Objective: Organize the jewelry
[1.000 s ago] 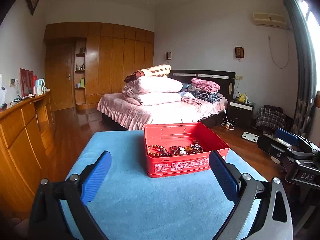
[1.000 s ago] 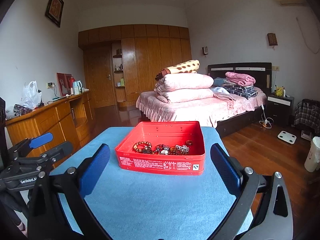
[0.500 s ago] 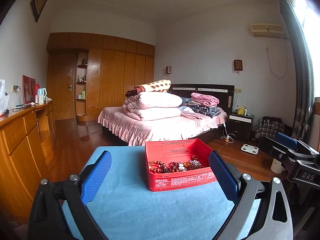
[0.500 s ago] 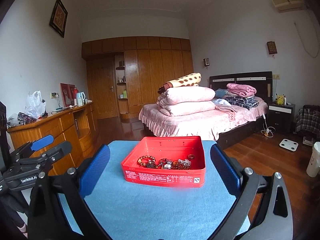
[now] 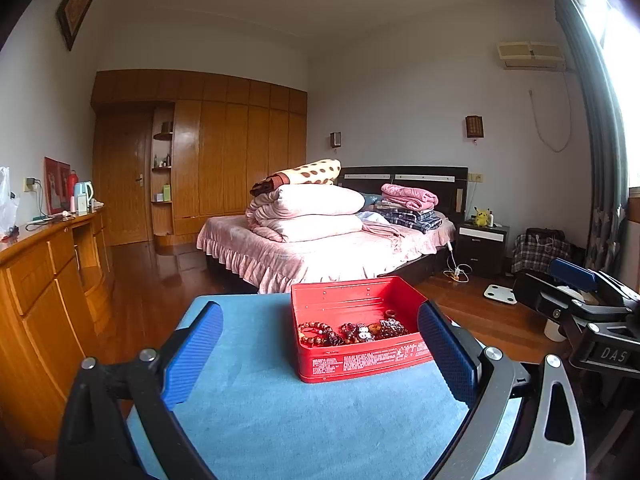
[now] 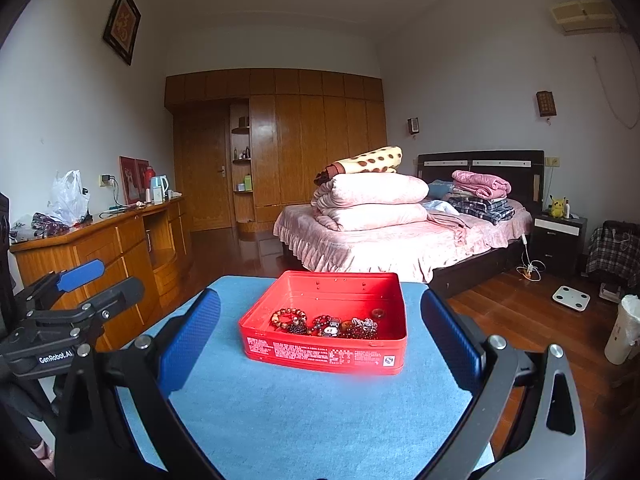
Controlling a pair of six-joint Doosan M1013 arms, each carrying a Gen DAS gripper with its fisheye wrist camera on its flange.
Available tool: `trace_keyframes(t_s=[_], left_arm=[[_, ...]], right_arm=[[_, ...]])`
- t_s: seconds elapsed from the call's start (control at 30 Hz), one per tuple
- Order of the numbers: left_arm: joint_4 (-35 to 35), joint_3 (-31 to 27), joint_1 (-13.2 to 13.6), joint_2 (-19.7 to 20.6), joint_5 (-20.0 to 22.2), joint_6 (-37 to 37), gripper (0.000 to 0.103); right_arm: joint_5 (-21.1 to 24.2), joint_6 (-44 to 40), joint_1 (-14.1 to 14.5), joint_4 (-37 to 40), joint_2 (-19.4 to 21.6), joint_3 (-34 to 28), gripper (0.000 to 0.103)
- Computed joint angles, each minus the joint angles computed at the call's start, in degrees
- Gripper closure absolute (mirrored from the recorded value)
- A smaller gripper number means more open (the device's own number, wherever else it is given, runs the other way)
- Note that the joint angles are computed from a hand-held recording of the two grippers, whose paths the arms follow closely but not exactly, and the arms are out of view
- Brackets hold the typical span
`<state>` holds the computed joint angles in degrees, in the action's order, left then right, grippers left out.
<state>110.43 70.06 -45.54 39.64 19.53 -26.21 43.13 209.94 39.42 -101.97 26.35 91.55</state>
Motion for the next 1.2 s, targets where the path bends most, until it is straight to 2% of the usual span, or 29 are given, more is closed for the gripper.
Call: trace_keyframes(t_s=[1.2], left_arm=[[-2.3,-0.6,0.0,0.4,-0.4,1.5,0.007]], right_arm=[[-0.6,0.5,-0.2,-0.2,0.5,-0.3,0.006]])
